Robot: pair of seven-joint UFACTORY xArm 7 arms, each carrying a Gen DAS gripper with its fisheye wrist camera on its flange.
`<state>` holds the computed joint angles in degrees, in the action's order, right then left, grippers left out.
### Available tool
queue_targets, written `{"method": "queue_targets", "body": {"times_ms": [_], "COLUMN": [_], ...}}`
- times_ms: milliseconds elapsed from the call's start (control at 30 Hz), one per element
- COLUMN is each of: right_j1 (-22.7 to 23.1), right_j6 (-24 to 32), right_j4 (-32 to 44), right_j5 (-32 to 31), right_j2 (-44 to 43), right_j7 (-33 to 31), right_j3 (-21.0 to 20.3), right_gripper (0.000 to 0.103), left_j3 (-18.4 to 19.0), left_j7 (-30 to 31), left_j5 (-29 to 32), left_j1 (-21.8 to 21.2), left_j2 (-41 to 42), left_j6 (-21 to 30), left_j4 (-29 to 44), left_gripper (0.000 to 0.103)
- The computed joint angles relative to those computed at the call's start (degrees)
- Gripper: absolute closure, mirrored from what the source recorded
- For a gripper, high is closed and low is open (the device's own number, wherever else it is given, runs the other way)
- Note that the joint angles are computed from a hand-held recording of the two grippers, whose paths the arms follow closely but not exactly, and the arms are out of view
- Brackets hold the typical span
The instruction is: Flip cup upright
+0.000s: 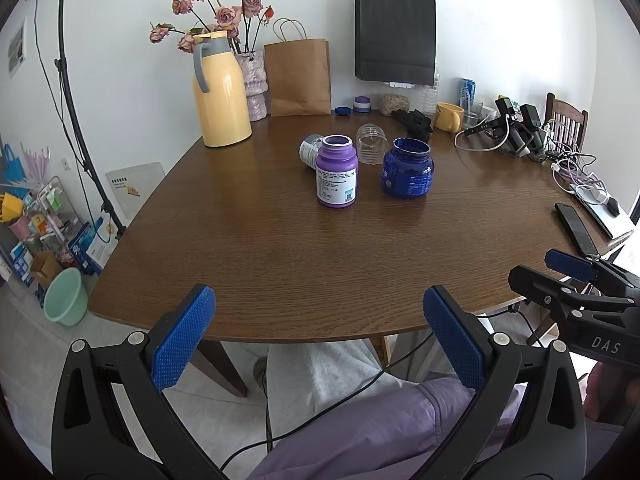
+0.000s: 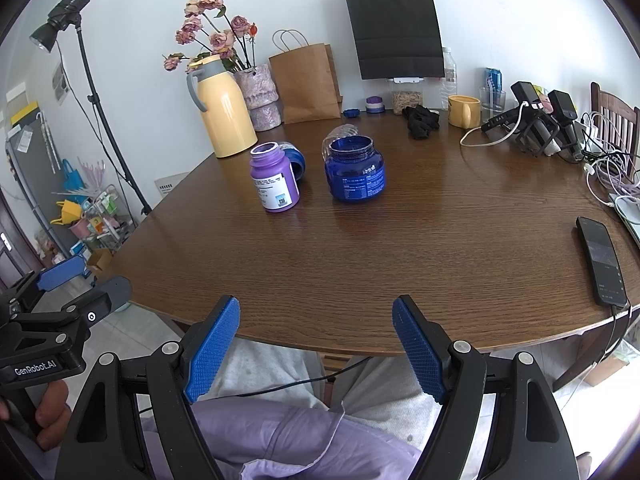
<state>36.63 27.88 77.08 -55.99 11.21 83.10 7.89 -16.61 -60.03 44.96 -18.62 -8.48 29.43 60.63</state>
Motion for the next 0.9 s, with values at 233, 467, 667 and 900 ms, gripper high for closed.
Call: {"method": "queue_targets", "body": {"times_ms": [233, 467, 667, 900], "right_j1": [-0.2, -0.3, -0.3, -0.2], "right_j6": [-0.2, -0.2, -0.2, -0.1], "right_j4": [-0.3, -0.3, -0.2, -0.1], "right_j5": [-0.1, 0.1, 0.1, 0.2], "right_j2": [-0.2, -0.3, -0.2, -0.2], "right_j7": [0.0, -0.3, -0.2, -0.4], "right_j3": [0.0, 0.1, 0.1, 0.1], "right_gripper": [0.021, 0.021, 0.021, 0.021], "left_j3": [0.1, 0.1, 0.1, 0.2], "left_j7": [0.1, 0.2, 0.2, 0.0], "left_j5": [-0.1, -0.1, -0.2, -0.2], "left_j1": [-0.1, -0.1, -0.1, 0.0], "left_j2": [0.0, 0.1, 0.1, -0.1], "left_j6": [0.0, 0.1, 0.1, -0.6], "left_j4": [0.0, 0.1, 0.1, -0.7], "left_gripper": [0.000, 0.000, 0.000, 0.000]}}
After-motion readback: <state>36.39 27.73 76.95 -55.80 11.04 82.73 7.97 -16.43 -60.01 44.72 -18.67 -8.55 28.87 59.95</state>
